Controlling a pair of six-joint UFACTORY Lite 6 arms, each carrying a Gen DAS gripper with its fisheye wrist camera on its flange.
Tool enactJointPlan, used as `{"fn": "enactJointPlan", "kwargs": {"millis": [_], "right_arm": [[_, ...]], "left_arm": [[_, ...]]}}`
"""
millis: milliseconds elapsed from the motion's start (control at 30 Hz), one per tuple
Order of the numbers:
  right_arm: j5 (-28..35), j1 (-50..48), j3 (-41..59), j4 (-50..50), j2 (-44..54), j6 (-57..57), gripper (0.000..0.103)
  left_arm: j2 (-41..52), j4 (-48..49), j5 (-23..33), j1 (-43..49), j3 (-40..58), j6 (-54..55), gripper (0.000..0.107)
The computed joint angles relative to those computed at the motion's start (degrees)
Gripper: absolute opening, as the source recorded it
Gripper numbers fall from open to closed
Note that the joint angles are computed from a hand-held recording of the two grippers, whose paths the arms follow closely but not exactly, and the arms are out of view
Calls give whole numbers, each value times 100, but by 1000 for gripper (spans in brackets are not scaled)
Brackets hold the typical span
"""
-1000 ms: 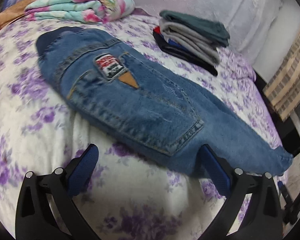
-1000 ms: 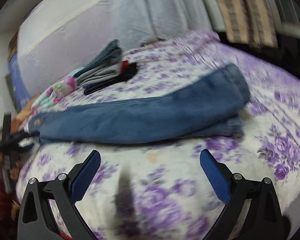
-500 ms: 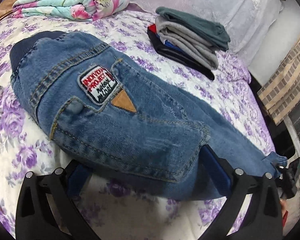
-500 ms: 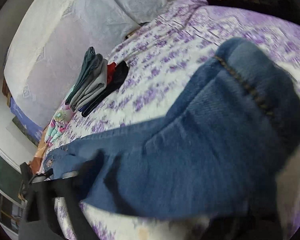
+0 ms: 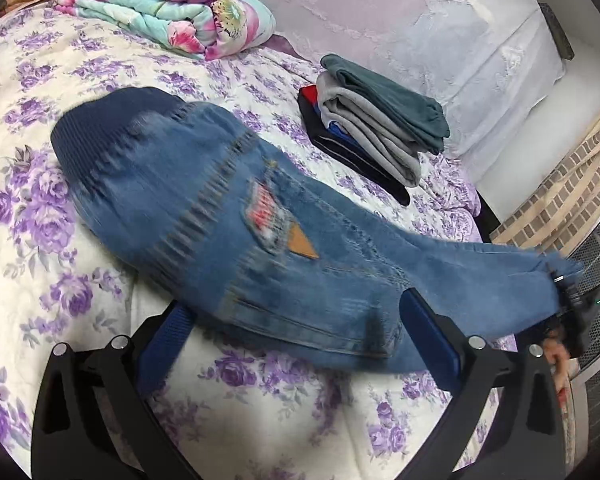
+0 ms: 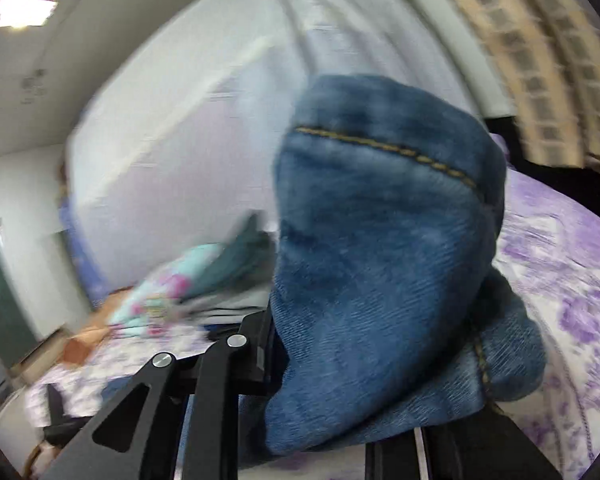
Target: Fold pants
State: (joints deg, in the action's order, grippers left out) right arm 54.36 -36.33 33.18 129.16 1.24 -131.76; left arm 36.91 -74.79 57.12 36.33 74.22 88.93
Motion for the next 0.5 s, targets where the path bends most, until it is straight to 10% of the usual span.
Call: {"fn": "enactJointPlan", "kwargs": {"millis": [233,400,500], "right_arm": [[352,-721,1803,-1666,3166,1916,23],[318,-763,1860,-1641,3288,1972,33],[241,-631,1864,-1569,3172,1827,26]], "left_arm": [[159,47,-1095,-639,337,-660,98],[248,-317,-1738,-919,512,-726,98],[229,-487,-2057,-976,622,-713,74]]}}
